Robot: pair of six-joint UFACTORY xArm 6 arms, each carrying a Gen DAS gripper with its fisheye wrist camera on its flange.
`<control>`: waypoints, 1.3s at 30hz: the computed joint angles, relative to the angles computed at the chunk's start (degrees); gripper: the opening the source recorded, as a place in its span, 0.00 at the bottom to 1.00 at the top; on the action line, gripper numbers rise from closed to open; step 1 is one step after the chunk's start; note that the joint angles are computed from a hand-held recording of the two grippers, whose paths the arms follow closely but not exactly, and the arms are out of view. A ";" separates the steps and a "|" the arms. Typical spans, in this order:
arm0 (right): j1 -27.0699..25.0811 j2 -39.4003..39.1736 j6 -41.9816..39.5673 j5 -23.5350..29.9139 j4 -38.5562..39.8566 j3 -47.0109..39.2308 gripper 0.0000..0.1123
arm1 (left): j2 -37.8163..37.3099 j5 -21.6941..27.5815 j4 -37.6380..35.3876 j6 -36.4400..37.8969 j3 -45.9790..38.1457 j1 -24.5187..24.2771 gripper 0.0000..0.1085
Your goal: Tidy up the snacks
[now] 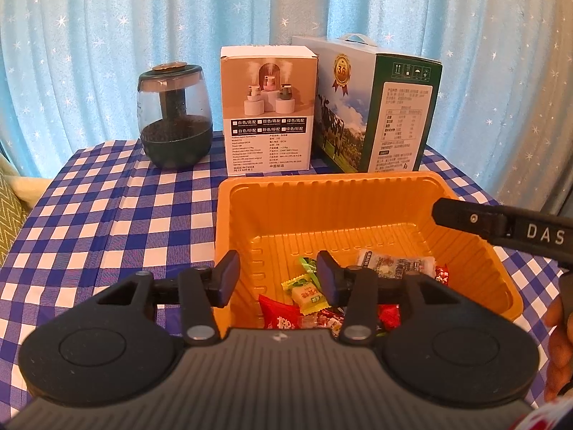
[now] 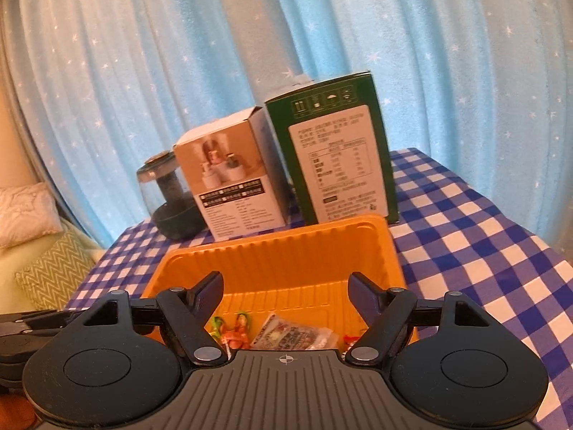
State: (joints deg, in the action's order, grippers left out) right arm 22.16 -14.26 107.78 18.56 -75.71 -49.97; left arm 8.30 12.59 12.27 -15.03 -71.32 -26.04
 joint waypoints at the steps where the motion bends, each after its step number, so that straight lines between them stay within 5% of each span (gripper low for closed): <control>1: 0.03 -0.01 -0.73 0.32 0.88 0.05 0.68 | -0.03 -0.09 -0.11 0.08 0.05 -0.02 0.41; 7: 0.08 -0.52 -3.67 1.02 3.94 0.81 0.68 | -0.11 -0.31 1.19 -1.01 0.14 -0.21 0.47; 18: 1.26 -3.28 -10.44 3.62 9.08 2.54 0.68 | -2.99 -1.40 8.05 -6.49 2.72 0.16 0.76; 26: 3.62 -6.79 -16.13 5.88 14.03 4.75 0.68 | -8.08 -1.09 19.21 -14.47 7.13 0.12 0.93; 39: 11.81 -18.74 -15.69 13.75 18.23 11.96 0.68 | -21.84 0.94 20.40 -18.85 19.75 -1.93 0.95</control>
State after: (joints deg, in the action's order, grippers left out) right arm 33.97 -33.00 92.09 32.31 -57.48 -38.01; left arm -13.54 13.53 32.67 -33.88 -51.57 -27.97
